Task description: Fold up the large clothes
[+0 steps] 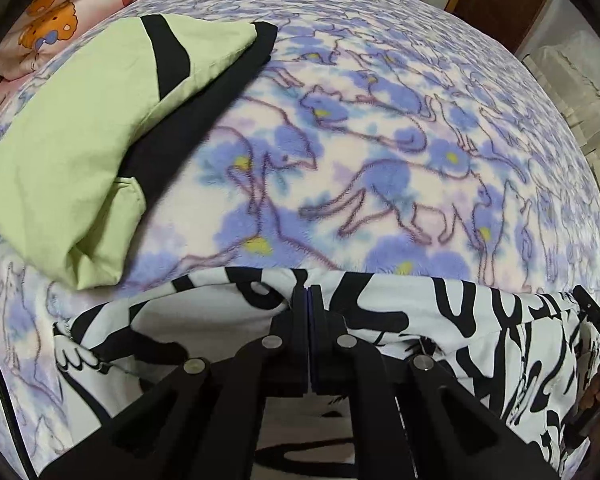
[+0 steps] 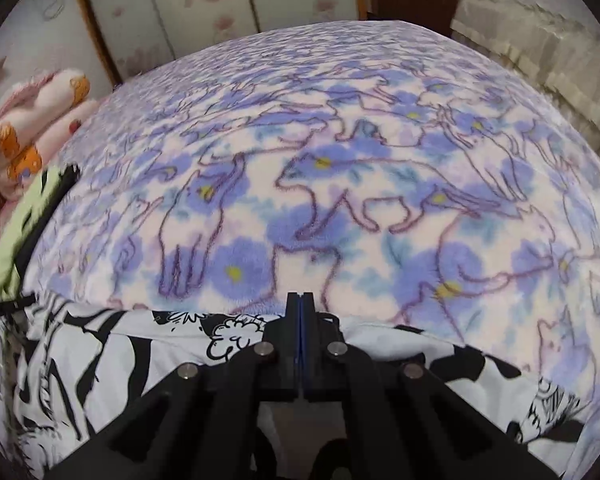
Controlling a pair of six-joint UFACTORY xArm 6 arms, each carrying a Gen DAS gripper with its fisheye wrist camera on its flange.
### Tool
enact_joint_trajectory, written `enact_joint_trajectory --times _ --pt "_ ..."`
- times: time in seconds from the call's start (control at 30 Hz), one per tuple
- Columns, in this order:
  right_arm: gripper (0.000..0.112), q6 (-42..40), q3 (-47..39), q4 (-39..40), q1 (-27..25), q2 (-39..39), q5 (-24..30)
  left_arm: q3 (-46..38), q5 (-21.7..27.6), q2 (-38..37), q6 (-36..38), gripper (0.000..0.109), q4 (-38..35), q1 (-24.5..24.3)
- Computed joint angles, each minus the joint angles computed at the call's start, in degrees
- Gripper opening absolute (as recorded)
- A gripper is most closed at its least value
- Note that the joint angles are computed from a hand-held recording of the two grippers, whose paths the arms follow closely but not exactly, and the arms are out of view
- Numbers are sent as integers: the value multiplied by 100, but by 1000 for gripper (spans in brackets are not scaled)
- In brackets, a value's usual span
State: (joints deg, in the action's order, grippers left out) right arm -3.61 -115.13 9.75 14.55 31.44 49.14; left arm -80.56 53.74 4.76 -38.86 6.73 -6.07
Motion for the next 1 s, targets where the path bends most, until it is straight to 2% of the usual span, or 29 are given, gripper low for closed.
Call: enact_joint_trajectory --times 0.07,0.13,0.23,0.33,0.47,0.63,0.67,0.83,1.0 --pt "0 232 20 -309 4 -27 -45 -57 219 -28 -101 1 301 -30" --pt "0 625 51 -1134 -19 -45 -97 7 416 -138 -239 1 564 -26" --pt "0 951 96 -1079 -219 -131 13 272 332 -430 -278 1 417 112" --pt "0 1014 458 -1384 -328 -473 -214 421 294 -703 -351 1 628 128" --pt "0 1151 925 -1328 -455 -993 -280 494 299 -1017 -256 1 589 136" --pt "0 1307 1898 -1298 -437 -1915 -381 783 185 -1579 -82 3 374 45" --pt "3 1354 2155 -1250 -416 -2141 -405 846 213 -1690 -66 4 371 5" --pt "3 1967 3265 -1248 -257 -3181 -232 1265 616 -2416 -73 16 281 -225" --pt "3 2708 4688 -1382 -52 -4597 -84 1915 911 -3303 -184 22 -2 -472"
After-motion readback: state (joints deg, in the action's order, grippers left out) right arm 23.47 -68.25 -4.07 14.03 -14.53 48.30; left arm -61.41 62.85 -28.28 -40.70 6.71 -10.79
